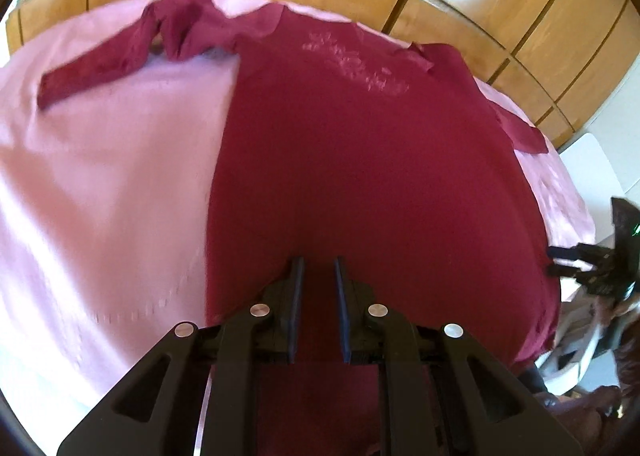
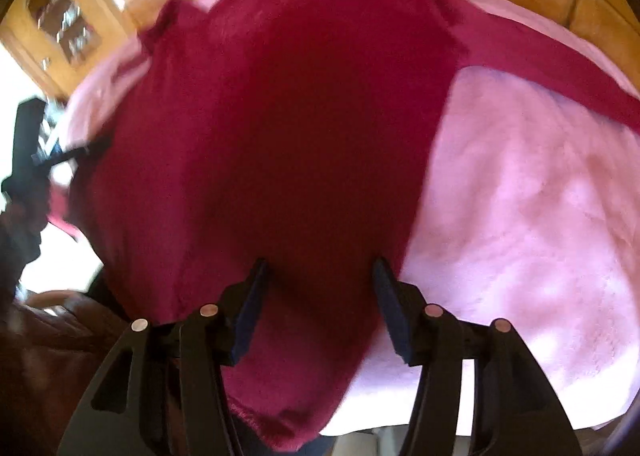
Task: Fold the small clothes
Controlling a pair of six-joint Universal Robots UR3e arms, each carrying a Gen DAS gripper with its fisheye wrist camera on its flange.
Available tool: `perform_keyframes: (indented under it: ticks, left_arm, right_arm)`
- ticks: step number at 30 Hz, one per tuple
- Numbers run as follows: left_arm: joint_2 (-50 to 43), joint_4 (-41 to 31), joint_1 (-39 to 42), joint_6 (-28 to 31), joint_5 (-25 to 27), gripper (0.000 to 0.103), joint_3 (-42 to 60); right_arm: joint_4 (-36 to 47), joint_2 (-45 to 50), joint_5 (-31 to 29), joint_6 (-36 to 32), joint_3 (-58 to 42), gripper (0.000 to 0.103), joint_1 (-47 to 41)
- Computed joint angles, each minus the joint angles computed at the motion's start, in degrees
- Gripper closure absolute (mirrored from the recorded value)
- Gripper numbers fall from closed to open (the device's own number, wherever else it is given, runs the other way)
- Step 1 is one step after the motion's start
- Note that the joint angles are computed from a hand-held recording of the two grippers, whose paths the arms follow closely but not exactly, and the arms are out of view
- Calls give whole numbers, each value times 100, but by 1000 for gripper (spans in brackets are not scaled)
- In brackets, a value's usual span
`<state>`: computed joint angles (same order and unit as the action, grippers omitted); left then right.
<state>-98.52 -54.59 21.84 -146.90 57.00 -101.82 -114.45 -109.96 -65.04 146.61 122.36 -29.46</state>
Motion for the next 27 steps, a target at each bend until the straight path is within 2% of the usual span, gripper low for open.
perform_keyframes:
  ticks: [3,4,5,7,11,14,16,21,22,23,24,25,27]
  left_arm:
    - [-76,223,-129,-291,-168,88,88]
    - [-127,218,-173,-320,-188,77,150]
    - [-176,388,-276,-466,-158,71,168]
    - [-259,604,-446,-615,-119,71,191]
    - [-412,725,-700,-744,65,71,284]
    - [-550,778,-833,-886,232,71,335]
    - [-646,814,-867,-975,290,71,372]
    - [-787,746,-935,-1081,399,69,524]
    - [-805,726,-967,-1090,457,69,565]
    - [-784,718,-984,-1090,493,69,556]
    - [-806,713,-1020,-1106,544,69,592]
    - [-817,722,-1033,-1110,567,69,601]
    - [-836,748,-1066,-1124,617,69,622]
  right_arm:
    - [-267,250,392,309,-356,47,-1021]
    - [-392,479,484,497,-533,47,-1242]
    - [-720,859,556,877,-739,47,-1564]
    - [-1228,1704,606,1652,-1266,47,-1919]
    - [-2186,3611,480,3302,-2687,55,-2242]
    - [-2247,4835,217,4096,-4081,56,-2230]
    - [-2250,5333,-4,4357,-4715,56,-2162]
    - [-1533,6858,-676,5129,-7027,56,-1856]
    - [-1384,7081,-844,5115,-7452,61,-1771]
    - [-1259,7214,-936,5034,-7728,80,-1739]
    - [-1115,7321,-1090,4906,-7998,92,-1677]
    - [-1088,7315,-1245,4804,-8028,97,-1630]
    - [-1193,7214,-1633,4491,-7955,98,-1500]
